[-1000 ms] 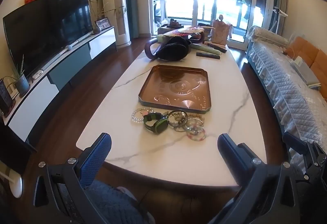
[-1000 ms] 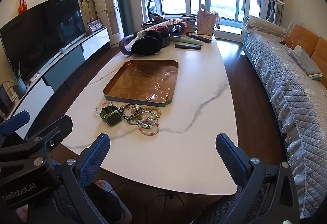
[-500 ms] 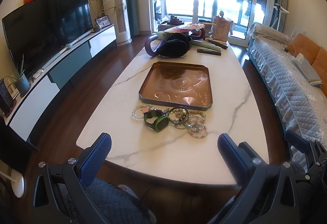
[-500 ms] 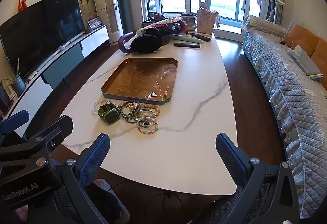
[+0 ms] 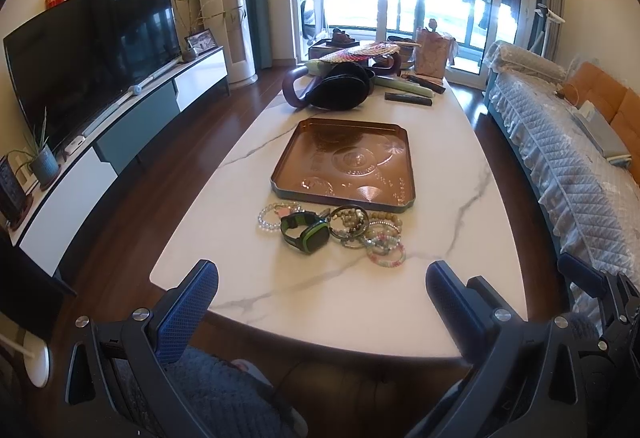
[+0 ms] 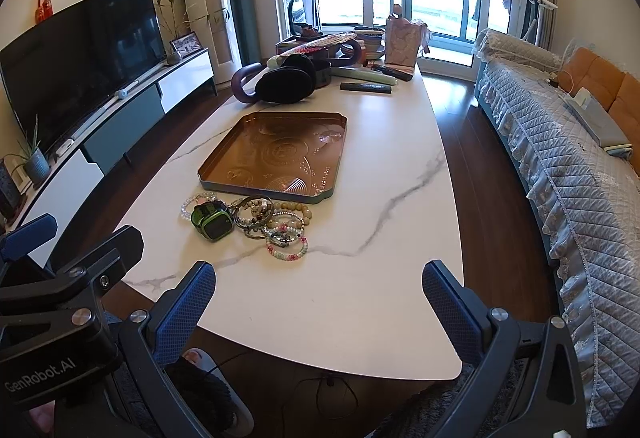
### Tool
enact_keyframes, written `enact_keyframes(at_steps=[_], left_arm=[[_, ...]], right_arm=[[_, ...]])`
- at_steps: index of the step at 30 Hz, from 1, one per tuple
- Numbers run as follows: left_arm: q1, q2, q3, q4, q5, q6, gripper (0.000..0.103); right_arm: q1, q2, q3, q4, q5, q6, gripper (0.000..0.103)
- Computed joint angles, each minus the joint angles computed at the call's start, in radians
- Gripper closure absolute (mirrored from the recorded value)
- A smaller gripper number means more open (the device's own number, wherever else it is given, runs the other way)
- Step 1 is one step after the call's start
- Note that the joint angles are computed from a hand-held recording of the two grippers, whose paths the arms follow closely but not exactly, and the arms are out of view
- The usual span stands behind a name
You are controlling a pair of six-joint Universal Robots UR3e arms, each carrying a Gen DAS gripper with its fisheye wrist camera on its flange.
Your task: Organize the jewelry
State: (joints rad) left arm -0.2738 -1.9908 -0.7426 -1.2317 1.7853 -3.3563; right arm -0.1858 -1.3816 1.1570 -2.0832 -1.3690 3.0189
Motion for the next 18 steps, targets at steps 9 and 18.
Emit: enact_keyframes(at_steps=[9,18], left_arm=[[-0.011,0.001,-0.018,0.019,0.011,0.003,0.0],[-0.023,-0.007,-0.023,0.044,0.023,0.004,0.0]], right_arm=[[-0.01,-0.013,0.016,-0.003,0.009,-0.005,0.0],[-0.032,-0.048,0.072,-0.034,0.032,-0.007,0.0]])
